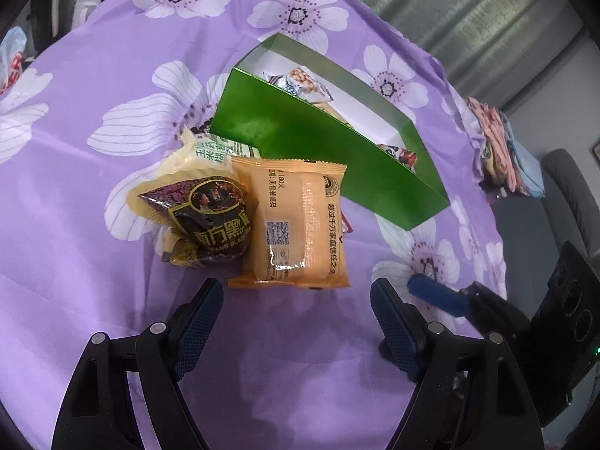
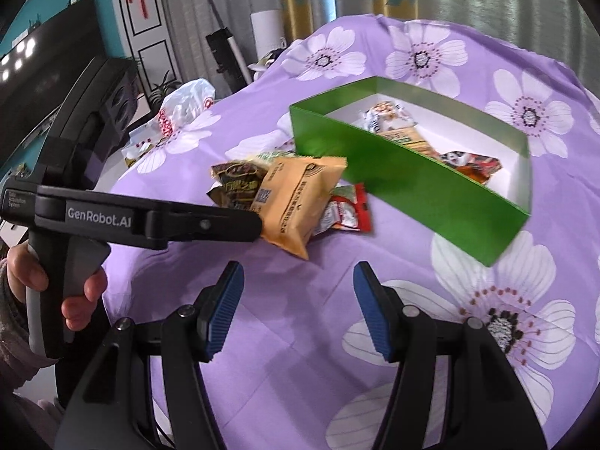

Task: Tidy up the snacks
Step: 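Grasp the orange cake bag with the left gripper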

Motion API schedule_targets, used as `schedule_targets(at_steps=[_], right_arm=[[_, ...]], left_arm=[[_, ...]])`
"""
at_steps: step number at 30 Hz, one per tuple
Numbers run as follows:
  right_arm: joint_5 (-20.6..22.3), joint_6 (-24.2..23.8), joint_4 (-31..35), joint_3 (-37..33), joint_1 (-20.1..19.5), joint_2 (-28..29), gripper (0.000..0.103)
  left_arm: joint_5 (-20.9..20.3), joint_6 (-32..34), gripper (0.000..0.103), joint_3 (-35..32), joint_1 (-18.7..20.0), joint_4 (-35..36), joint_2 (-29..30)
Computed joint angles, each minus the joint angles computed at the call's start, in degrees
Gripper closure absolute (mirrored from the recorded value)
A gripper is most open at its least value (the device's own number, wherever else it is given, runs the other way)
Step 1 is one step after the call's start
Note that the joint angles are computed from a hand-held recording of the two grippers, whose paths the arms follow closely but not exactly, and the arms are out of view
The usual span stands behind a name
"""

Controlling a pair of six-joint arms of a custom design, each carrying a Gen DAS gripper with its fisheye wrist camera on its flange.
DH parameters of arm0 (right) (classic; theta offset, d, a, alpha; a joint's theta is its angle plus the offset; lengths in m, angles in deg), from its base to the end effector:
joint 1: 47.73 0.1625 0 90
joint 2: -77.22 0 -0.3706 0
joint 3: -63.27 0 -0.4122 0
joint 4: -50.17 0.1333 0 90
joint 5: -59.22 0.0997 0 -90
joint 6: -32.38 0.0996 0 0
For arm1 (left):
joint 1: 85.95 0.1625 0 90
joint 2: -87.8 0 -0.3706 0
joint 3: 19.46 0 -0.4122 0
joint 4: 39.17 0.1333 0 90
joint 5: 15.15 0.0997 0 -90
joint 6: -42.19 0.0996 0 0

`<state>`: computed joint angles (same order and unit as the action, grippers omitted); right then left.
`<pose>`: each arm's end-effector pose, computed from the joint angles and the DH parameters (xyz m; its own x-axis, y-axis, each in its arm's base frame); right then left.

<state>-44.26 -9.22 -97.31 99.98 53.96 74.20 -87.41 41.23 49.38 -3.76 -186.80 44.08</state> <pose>0.2787 -0.8036 -0.0950 -0.6033 -0.6734 0.4273 -0.7835 0.6004 -0.1600 0.0567 -0.7912 0.2172 -0.9677 -0.0468 -0.2479 0.0984 0.8348 -0.5417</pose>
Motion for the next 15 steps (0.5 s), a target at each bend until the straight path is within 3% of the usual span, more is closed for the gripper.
schedule_targets(at_steps=[8, 15], right_arm=[[0.1, -0.2, 6.6, -10.2, 0.0, 6.0, 0.042], [1.4, 0.3, 14.3, -25.2, -0.1, 14.2, 0.042]], left_arm=[[-1.9, -0.1, 0.022, -3.2, 0.8, 1.6, 2.2], [-4.8, -2.3, 0.022, -7.0, 1.7, 3.4, 4.4]])
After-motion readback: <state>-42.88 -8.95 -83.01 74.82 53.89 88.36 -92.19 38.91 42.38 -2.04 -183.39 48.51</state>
